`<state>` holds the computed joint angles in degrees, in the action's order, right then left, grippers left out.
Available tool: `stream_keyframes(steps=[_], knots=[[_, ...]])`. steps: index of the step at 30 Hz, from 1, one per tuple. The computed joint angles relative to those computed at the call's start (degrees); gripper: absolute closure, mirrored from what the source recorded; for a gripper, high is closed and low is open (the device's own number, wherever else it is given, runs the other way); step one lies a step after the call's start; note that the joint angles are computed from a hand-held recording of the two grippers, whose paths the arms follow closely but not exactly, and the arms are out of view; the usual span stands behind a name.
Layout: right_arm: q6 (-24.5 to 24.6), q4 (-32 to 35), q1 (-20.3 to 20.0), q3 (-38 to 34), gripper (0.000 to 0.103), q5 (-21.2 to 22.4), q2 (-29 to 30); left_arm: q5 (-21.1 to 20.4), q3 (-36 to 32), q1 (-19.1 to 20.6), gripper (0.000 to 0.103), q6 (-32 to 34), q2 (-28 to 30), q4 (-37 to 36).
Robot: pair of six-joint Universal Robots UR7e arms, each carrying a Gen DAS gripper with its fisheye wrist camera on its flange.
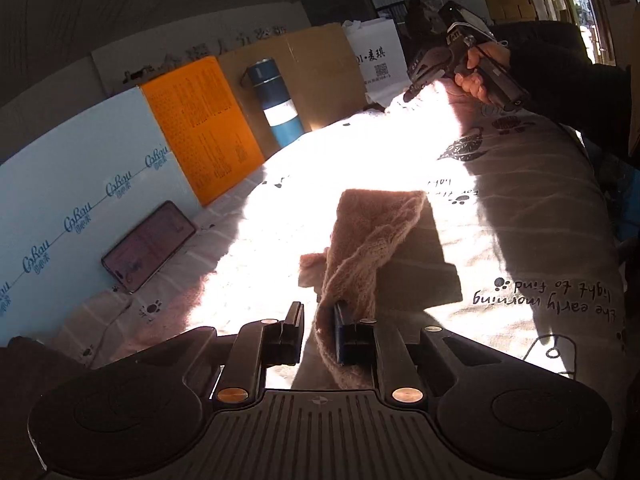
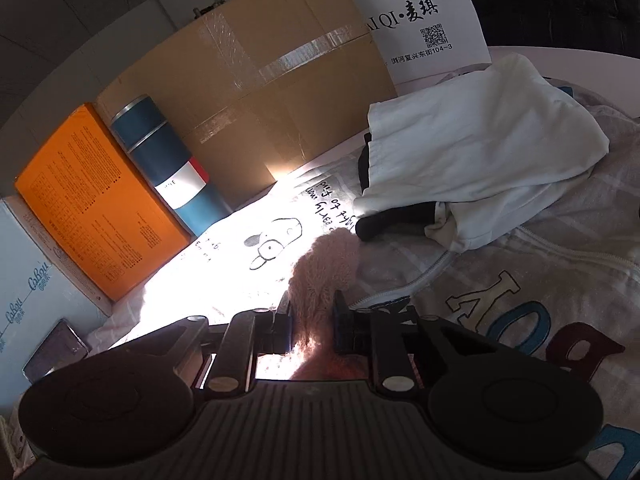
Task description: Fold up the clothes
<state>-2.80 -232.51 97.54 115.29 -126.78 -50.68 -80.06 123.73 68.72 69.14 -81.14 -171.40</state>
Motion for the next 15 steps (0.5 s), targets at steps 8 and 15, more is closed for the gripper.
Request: stream_keyframes(steps=[8,15], knots=[[-8.66,-22.76,6.85,10.71,0.089,7.49,-0.01,1.21,-2.13,-0.6,0.098,9.04,1.71,-12.56],[-14.03,-31.33,10.49,18.29,0.089,5.96,1.34,-1.14,-1.35,1.3,0.091,4.26,-0.66,-7.18]])
